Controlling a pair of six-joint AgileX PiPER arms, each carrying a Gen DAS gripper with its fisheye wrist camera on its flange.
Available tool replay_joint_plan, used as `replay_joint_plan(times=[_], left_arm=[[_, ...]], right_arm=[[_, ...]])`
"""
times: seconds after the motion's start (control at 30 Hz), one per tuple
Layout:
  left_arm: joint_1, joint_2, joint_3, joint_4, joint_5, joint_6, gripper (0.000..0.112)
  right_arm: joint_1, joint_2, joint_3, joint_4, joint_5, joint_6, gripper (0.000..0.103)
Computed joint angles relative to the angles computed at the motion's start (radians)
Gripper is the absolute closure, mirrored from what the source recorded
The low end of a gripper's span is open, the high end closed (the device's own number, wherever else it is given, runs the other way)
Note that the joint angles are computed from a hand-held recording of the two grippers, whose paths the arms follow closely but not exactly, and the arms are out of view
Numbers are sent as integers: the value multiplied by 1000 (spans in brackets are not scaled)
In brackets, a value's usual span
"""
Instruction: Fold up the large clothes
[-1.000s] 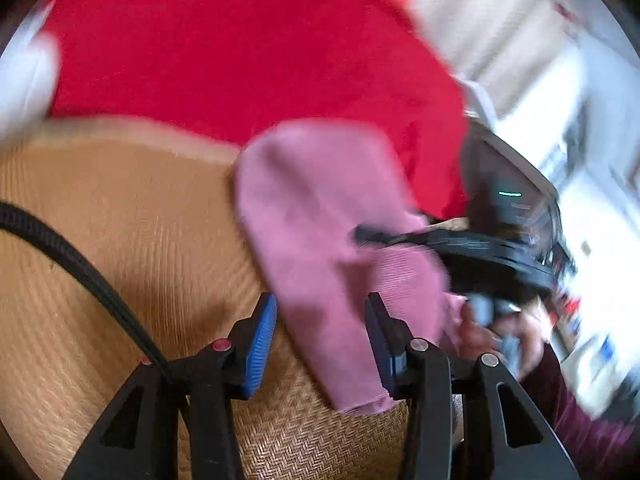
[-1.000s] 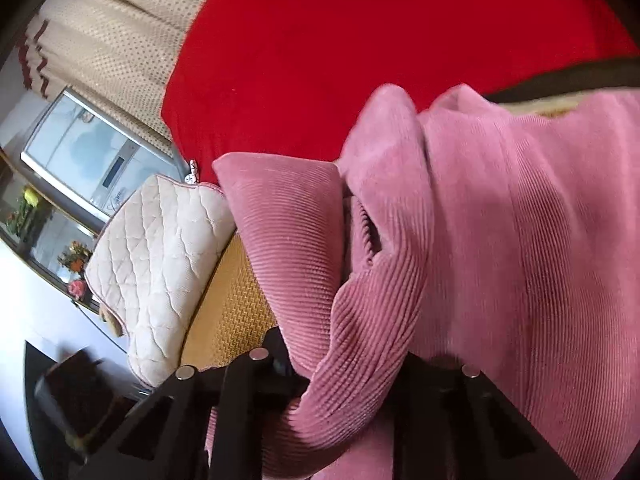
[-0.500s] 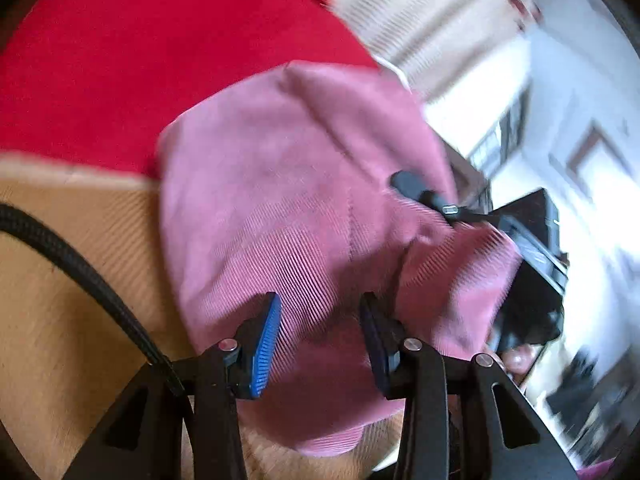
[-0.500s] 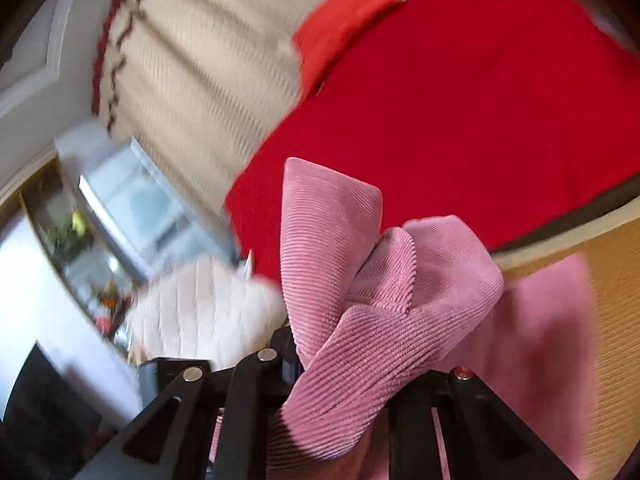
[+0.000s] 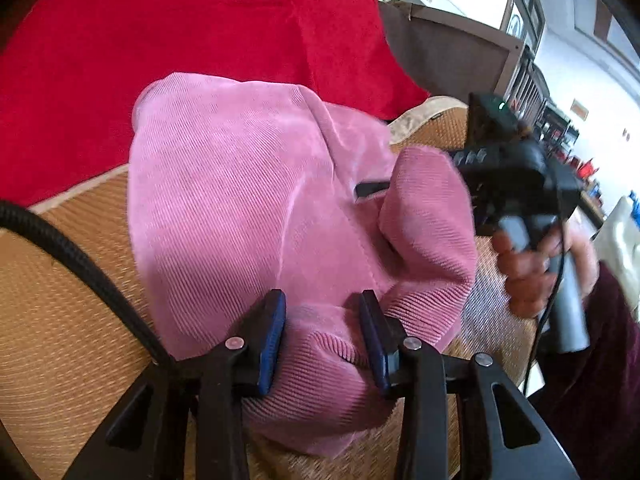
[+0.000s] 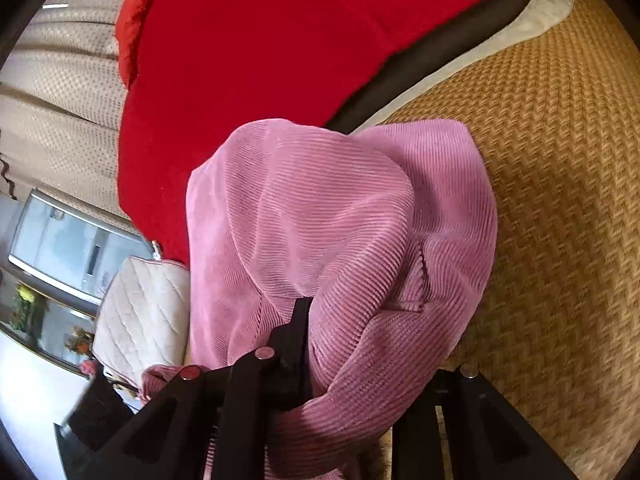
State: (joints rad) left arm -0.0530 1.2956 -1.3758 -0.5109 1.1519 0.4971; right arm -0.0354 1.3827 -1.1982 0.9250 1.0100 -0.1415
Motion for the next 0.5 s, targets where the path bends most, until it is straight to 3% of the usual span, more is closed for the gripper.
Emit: replay_joint_plan(times=[0.13, 0.23, 0.3, 0.4, 0.5], left_arm=[[168, -122, 75, -130, 18, 102, 74], [267, -116, 74, -200, -7, 146, 75], [298, -97, 81, -218, -8, 149, 75], [199, -74, 112, -131, -65, 97, 74], [98, -111, 134, -35, -161, 95, 76]], right_arm=[[110, -90, -44, -12, -80, -11, 80], [165, -119, -47, 89, -133, -106, 80], [206, -91, -47, 53, -156, -78, 80], [223, 53, -59, -92, -110, 118, 81], [199, 20, -22, -66, -135, 119, 78]])
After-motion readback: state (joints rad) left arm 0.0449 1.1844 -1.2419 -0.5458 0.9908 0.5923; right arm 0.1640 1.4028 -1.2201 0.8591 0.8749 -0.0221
